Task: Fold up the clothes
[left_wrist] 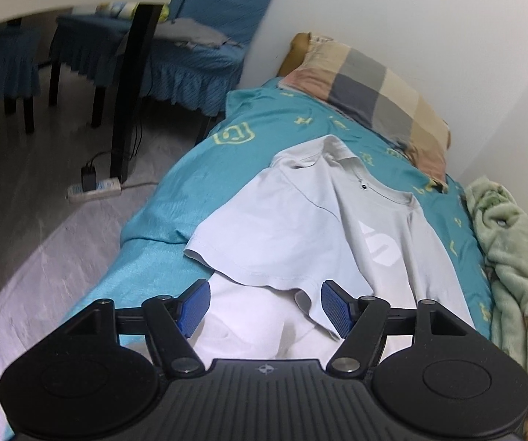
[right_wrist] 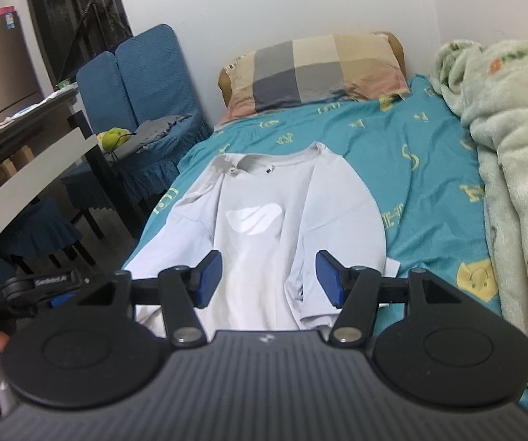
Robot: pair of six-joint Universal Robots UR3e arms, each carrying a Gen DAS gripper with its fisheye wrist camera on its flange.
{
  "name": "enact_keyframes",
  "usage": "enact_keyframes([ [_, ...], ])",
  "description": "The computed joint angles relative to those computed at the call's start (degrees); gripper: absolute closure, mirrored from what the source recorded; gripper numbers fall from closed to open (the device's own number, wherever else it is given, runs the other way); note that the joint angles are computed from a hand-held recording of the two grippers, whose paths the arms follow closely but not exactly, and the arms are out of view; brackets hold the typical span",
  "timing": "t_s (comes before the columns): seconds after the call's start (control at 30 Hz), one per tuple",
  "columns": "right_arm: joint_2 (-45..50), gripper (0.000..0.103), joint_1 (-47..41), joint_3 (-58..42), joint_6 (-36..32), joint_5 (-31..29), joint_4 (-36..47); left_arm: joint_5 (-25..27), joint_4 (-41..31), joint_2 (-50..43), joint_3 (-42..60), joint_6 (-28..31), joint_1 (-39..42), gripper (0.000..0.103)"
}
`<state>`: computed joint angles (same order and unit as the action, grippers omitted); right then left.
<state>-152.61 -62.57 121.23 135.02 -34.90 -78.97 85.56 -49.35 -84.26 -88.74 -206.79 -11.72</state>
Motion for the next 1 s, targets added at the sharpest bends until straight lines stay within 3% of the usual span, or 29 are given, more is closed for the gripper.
enact_keyframes([
  [0.27,7.4,0.044,1.4,1.6,10.9,-2.1,-6.9,-3.7,6.2,-7.2,-0.2,-5.8,4.9,0.033],
  [0.43,13.5,0.042,6.9,6.2,23.2,-5.4,-23.4,-7.0,9.1,-10.3,-2.1,-8.3,8.0,0.034],
  [0.57,19.6,0.042,12.1,8.6,30.4,-8.5,-35.9,-6.4,13.7,-13.8,-2.0,-8.5,7.9,0.035],
  [0.83,29.1,0.042,20.6,9.6,36.7,-14.3,-50.3,-6.1,19.3,-18.1,-0.9,-7.5,6.7,0.082],
  [0.93,30.9,0.042,22.8,9.3,37.6,-16.0,-52.8,-7.3,21.0,-18.1,-1.9,-7.6,7.6,0.096],
  [1.0,30.9,0.042,23.5,9.4,37.6,-17.0,-53.4,-8.0,20.9,-17.9,-1.5,-7.3,8.3,0.098],
])
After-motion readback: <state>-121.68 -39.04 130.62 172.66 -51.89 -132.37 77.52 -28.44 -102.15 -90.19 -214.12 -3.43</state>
